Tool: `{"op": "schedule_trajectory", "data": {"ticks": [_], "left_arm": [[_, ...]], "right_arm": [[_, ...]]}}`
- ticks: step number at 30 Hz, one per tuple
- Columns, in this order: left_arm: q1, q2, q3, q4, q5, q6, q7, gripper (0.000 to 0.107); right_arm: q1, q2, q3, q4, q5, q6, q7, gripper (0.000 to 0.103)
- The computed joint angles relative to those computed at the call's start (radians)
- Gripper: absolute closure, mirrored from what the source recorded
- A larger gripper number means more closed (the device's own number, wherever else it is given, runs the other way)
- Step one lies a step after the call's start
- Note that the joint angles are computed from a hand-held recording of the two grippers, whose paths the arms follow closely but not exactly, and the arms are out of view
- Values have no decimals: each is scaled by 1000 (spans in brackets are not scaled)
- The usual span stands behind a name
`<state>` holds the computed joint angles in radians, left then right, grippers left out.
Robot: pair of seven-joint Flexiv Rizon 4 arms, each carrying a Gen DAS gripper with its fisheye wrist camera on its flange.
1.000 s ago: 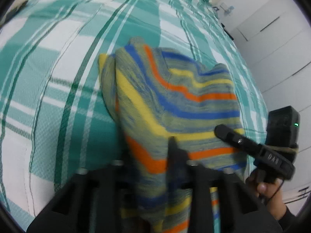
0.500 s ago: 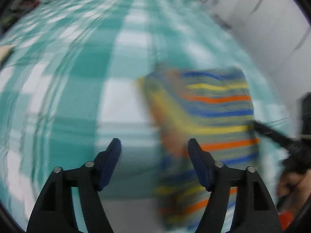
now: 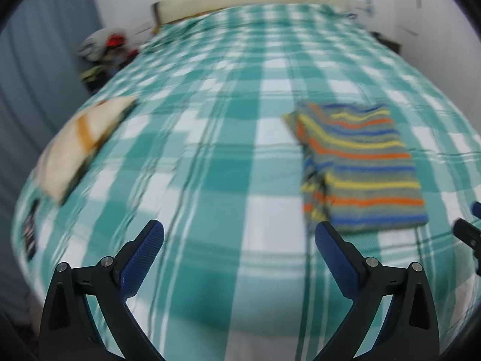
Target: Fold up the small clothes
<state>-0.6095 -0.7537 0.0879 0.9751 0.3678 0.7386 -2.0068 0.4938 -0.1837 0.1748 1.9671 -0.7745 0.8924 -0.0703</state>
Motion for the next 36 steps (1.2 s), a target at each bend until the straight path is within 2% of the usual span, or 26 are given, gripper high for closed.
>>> {"op": "schedule_trajectory", "data": {"ticks": [3,7,10,13,19,29,36], "left_arm": [[-17,43,-1,60,13,-16,4,6],[-18,132,-17,192,28,56,-24,6],[-3,169,-46,244,9,83,-8,6],[22,195,-79,288,-36,108,27,6],[30,226,-98,323,-78,107,47,6],[31,238,-106,313,-90,38,61,6],[33,249,-109,320,-87,45,55,6]], "right_arm": [[24,24,24,4,18,-49,28,15],[65,43,56,-16,18,-145,41,13],[91,48,73,-41,32,-221,46,8],[106,59,83,-54,42,-269,60,7],[123,64,95,-92,61,-333,34,6],[165,33,101,-178,96,-443,-28,6],[179,38,99,-197,85,-478,-11,6]]}}
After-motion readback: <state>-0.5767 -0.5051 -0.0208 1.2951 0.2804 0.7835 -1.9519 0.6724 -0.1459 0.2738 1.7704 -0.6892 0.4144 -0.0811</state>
